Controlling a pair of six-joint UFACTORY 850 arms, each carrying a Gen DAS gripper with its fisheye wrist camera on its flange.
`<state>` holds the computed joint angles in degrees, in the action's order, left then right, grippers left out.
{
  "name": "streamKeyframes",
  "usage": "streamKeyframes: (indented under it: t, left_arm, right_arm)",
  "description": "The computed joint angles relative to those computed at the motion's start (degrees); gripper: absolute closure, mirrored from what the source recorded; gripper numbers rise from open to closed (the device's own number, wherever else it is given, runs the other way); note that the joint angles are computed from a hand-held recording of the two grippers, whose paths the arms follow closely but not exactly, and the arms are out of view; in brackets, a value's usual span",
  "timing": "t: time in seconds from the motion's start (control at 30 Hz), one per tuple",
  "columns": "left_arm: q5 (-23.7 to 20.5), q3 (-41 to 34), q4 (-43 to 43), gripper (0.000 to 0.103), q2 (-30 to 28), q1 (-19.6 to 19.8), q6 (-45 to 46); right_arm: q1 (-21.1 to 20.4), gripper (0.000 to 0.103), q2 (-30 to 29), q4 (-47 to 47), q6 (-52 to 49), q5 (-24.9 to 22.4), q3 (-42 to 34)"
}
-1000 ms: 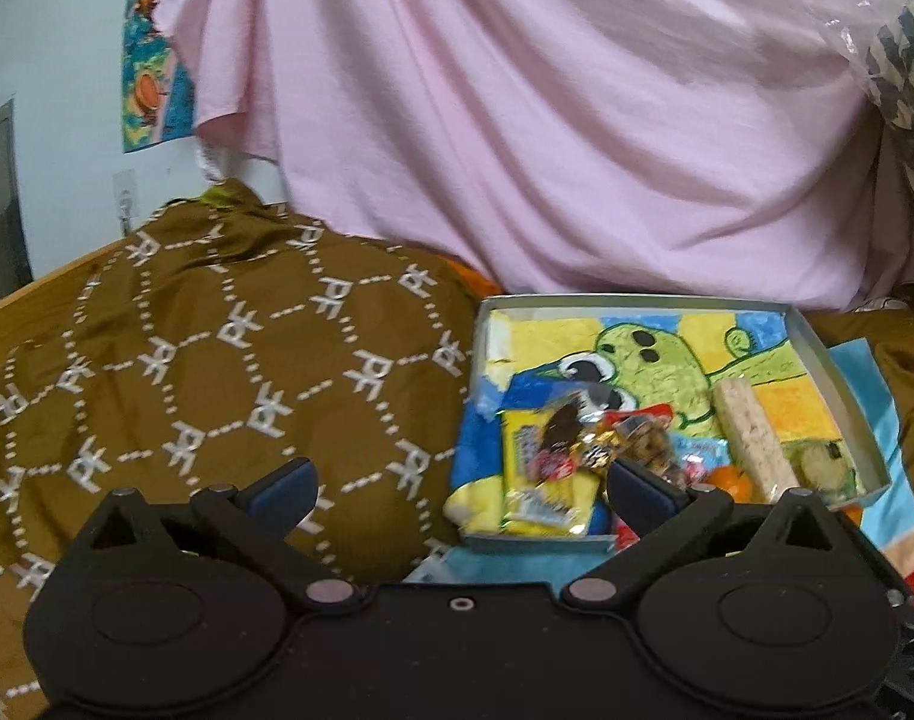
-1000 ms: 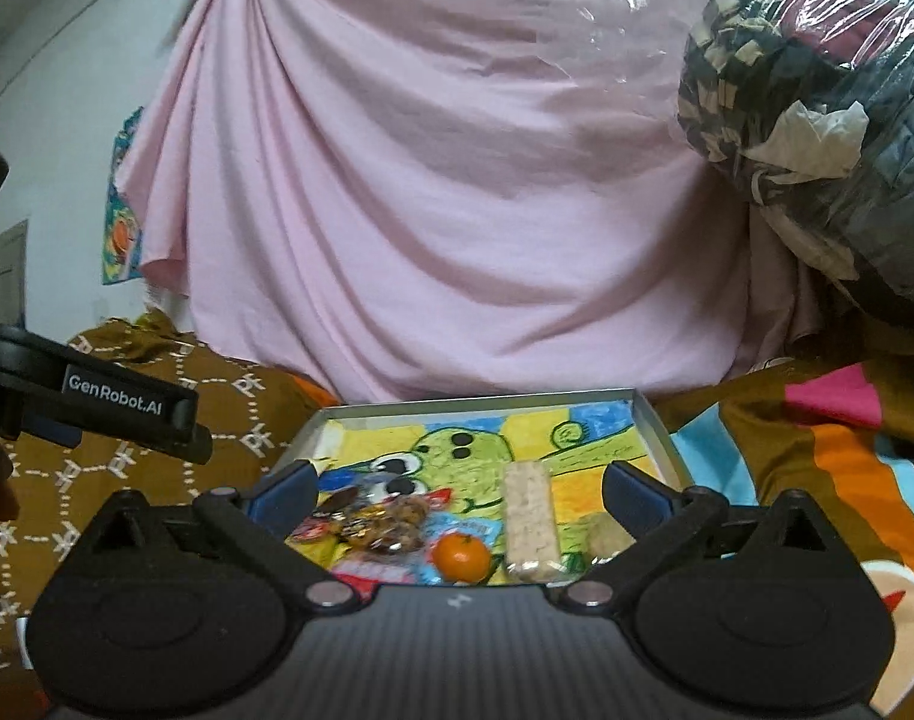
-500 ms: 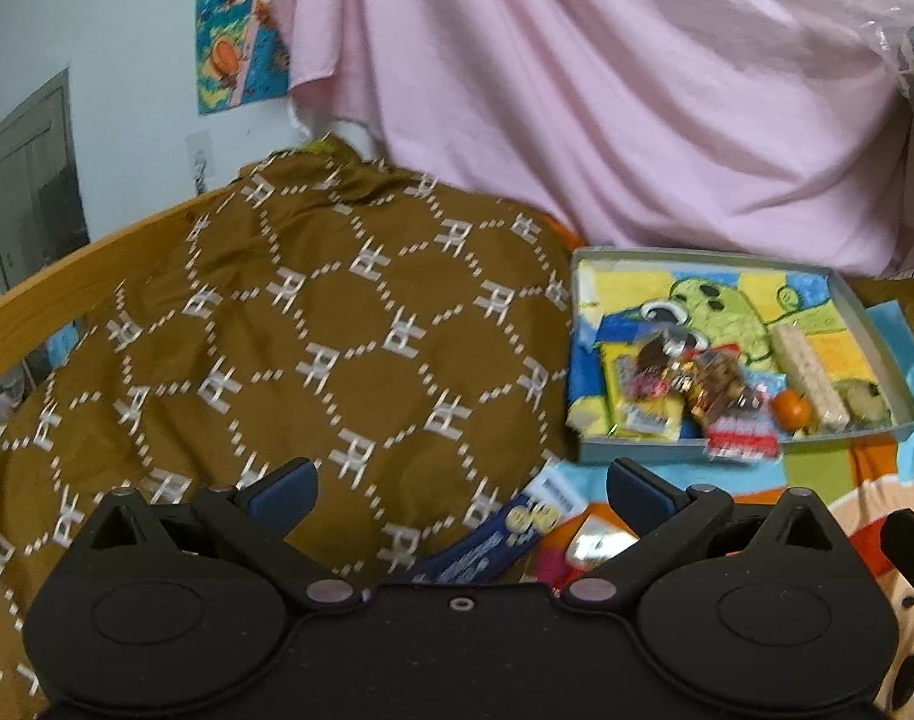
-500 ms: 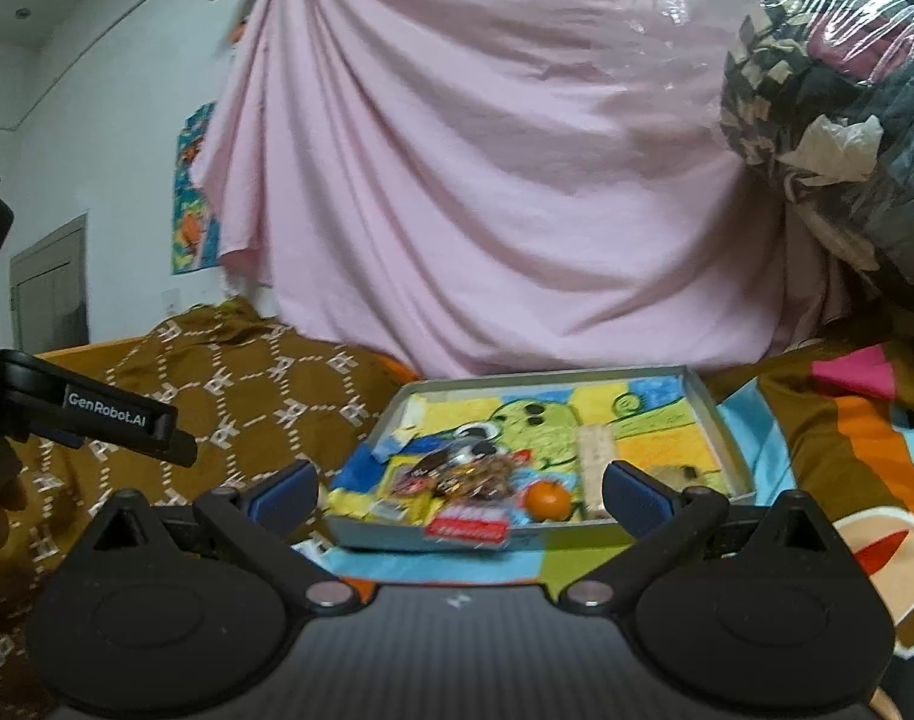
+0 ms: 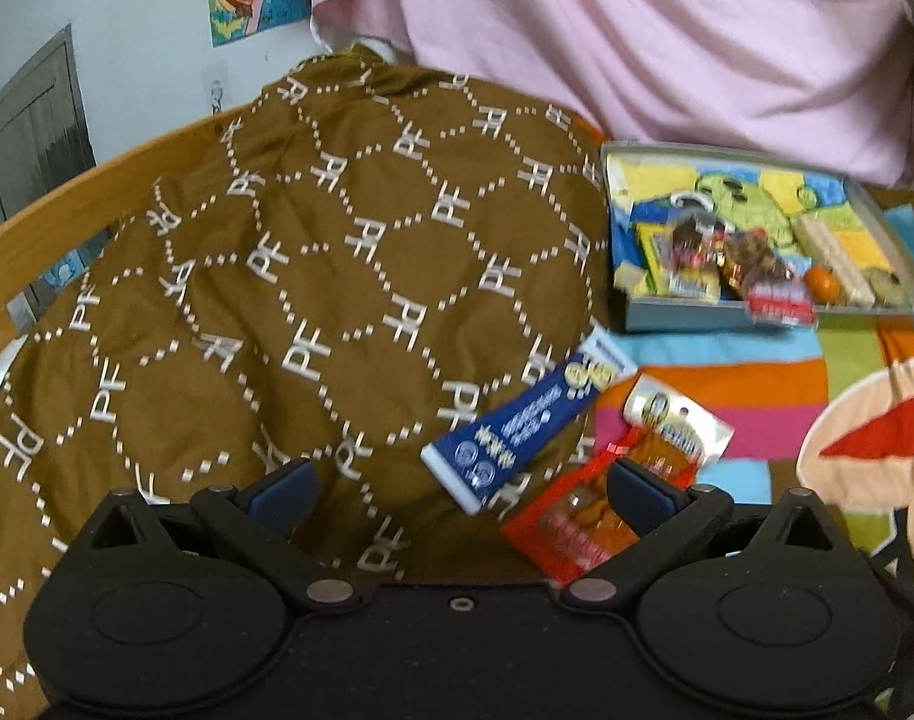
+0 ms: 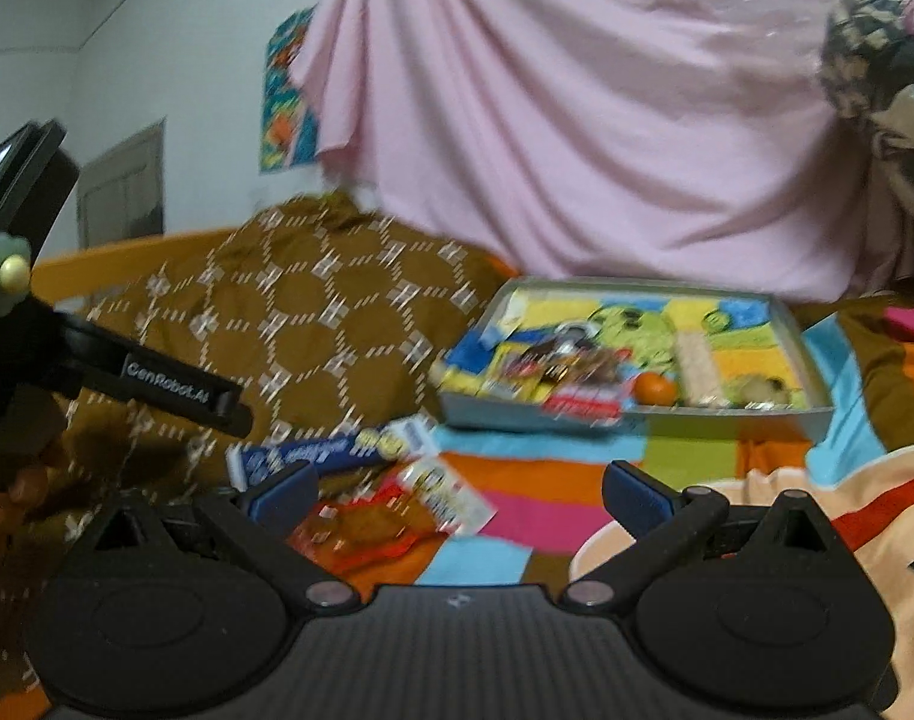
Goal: Organize snacks
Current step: 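Lower the left gripper onto the blue Ca tube and close it while the right approaches the red packet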
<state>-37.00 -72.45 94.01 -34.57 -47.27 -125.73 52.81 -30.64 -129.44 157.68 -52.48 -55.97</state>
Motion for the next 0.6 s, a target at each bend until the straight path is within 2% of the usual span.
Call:
streamKeyframes:
  t: [0.6]
  left_arm:
    - [1.3,0.2,-1.9,0.001,-1.8,2.4,3.7]
  right_arm:
    - [-1.1,0.000,-4.5,3.2,-3.9,14.7,-5.9]
